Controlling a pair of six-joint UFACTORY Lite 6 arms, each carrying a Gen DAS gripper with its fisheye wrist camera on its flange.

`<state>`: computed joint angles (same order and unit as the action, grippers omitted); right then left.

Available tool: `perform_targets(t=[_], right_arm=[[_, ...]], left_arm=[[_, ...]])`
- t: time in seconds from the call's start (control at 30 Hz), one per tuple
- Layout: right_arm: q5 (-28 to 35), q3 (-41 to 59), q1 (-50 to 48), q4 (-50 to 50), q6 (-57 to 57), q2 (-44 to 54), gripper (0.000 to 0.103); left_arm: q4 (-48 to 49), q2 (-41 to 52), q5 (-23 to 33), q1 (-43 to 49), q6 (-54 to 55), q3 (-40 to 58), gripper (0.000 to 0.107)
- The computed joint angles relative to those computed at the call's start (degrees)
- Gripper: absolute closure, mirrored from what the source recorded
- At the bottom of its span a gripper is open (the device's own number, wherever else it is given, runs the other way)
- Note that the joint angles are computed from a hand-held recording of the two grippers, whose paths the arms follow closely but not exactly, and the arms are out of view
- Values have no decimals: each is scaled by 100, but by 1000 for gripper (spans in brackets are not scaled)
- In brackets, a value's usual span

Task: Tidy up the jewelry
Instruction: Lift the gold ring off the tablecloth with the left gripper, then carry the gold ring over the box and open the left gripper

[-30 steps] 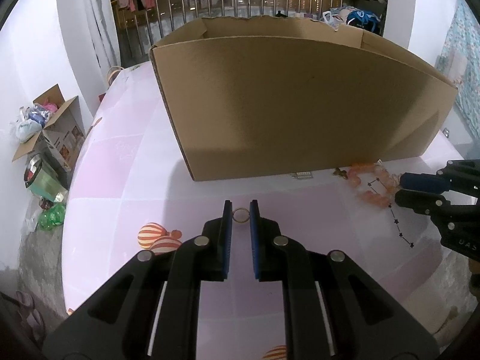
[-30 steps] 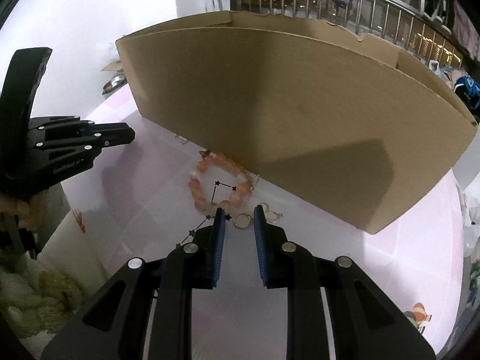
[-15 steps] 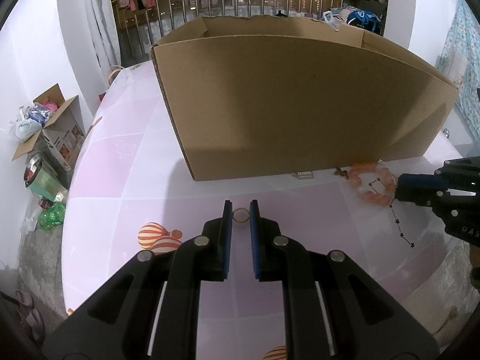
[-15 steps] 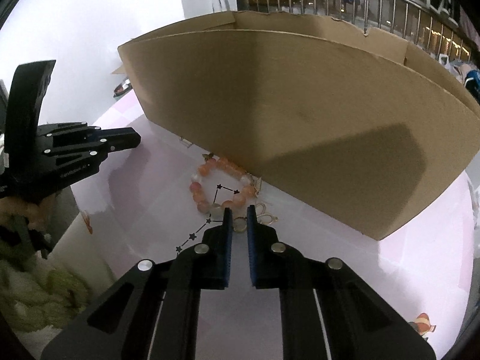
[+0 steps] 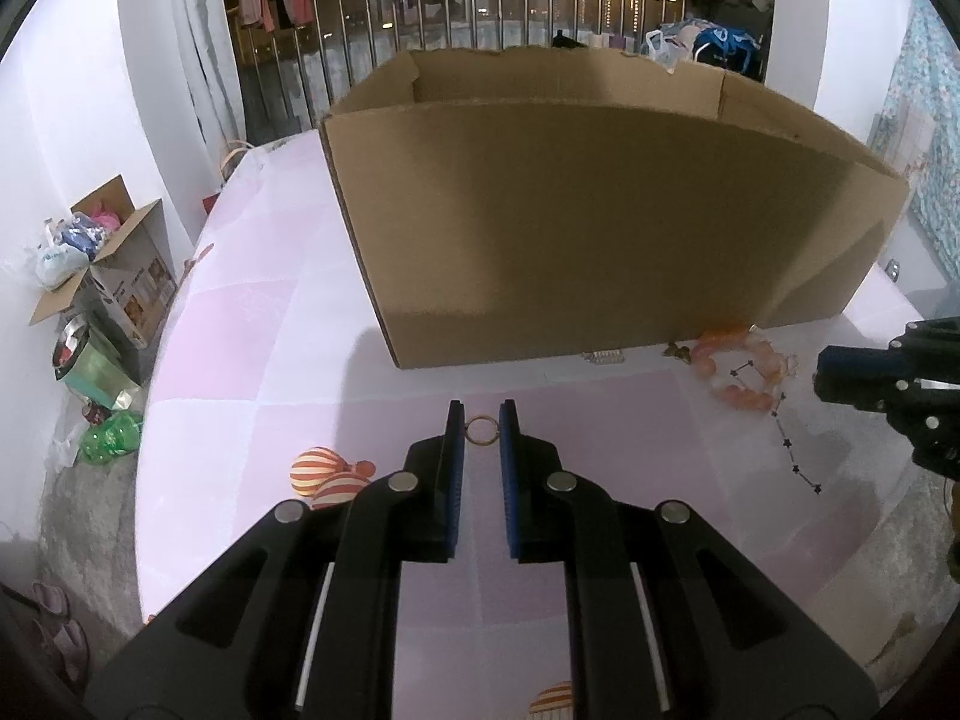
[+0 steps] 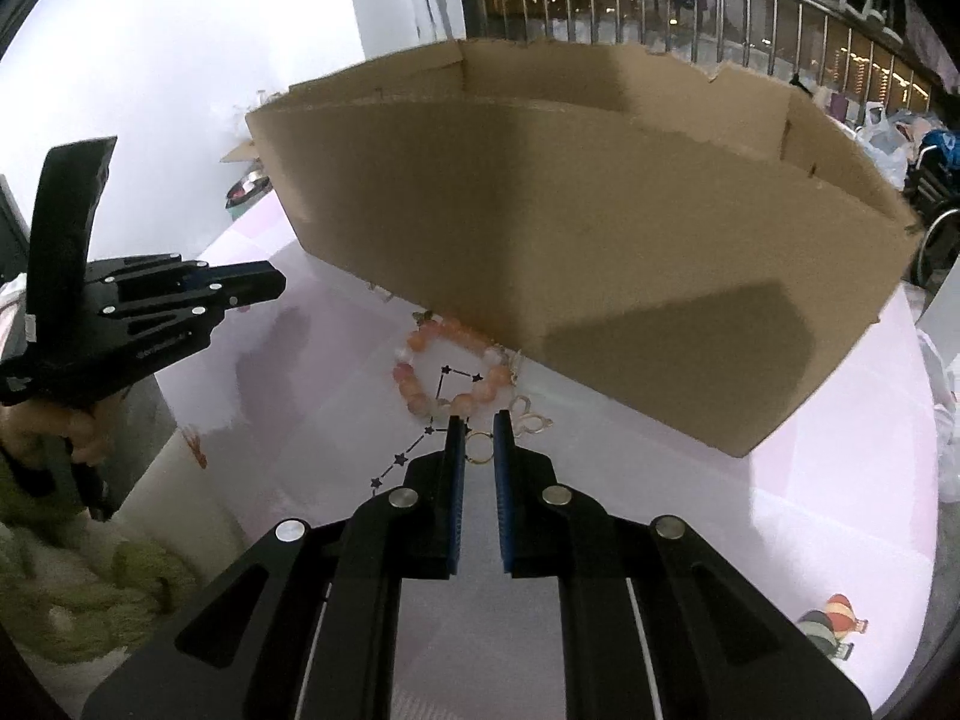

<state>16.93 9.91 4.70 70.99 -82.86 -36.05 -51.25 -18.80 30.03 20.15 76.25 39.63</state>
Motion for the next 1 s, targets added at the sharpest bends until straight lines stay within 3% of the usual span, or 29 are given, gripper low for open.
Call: perform_targets(t=[0.27,0.47,0.57,0.67,0.8,1.0], right_arm=[[716,98,-208,-1914,2044,-1418,93],[1188,783,-345,-1818,2188,-1784,93],[1270,1277,-517,-1192,1570,-1386,93],[789,1829,-252,-892,1323,-678,93],[361,2511,-40,-697,1120,372,93],[111,3738,41,-2221,2632,2226,93]], left_arm=[[-108,-598,712,456,113,168,97],[-421,-740,1677,841,130,1036,97],[-692,-496,1887,729,84,1685,97],[-702,-37,1962,329,-254,2345,97],[-199,791,1491,-615,-1055,3115,97],[916,2559,1408,-1618,-2588,4696,97]])
